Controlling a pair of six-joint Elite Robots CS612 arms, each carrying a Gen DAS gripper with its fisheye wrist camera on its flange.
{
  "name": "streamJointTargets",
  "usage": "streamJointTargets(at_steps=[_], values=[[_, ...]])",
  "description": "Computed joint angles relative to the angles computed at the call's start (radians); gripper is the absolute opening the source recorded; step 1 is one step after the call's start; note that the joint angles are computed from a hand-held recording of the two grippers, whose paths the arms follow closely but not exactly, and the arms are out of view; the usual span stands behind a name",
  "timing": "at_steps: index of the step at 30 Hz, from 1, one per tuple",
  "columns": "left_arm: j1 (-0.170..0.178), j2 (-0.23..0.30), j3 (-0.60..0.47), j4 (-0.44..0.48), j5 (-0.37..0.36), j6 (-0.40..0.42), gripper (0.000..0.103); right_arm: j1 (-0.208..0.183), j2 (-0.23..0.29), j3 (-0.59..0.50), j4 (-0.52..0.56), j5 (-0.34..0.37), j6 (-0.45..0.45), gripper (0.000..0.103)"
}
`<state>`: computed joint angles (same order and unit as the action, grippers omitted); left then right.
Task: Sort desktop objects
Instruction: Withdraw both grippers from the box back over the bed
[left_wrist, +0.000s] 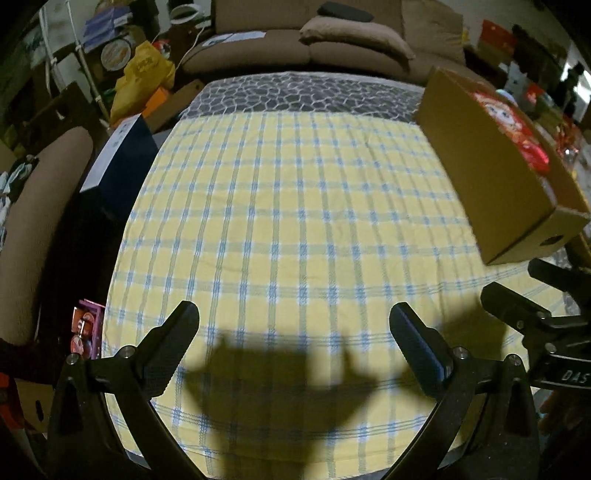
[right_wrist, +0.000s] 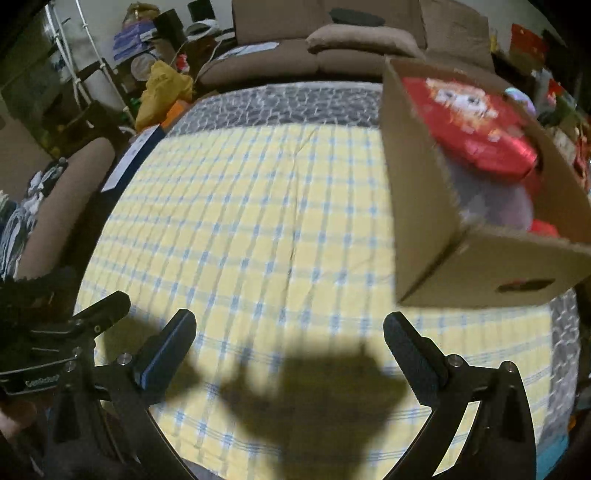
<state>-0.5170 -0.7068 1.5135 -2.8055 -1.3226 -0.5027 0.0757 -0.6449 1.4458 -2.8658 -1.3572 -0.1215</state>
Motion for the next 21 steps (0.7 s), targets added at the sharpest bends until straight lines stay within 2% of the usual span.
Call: streamJointTargets(at_steps=[6, 14, 17, 21], values=[[-0.003, 0.035, -0.005, 0.008, 0.007, -0.001, 0.103, 0.011, 0.046, -0.016, -0.005, -0.025, 0.041, 0.103], [0.009, 0.079, -0.023, -0.012, -0.006, -0.031, 0.103, 0.024, 0.083, -0.025, -0.054, -0.094, 0.019, 0.103], [0.008, 0.09, -0.019, -0.058, 0.015, -0.029, 0.103, 0.024, 0.097, -0.034, -0.059, -0.1, 0.023, 0.103], [0.0, 0.109, -0.03, -0.065, 0.043, -0.002, 0.103, 0.024, 0.115, -0.042, -0.086, -0.113, 0.047, 0.103]])
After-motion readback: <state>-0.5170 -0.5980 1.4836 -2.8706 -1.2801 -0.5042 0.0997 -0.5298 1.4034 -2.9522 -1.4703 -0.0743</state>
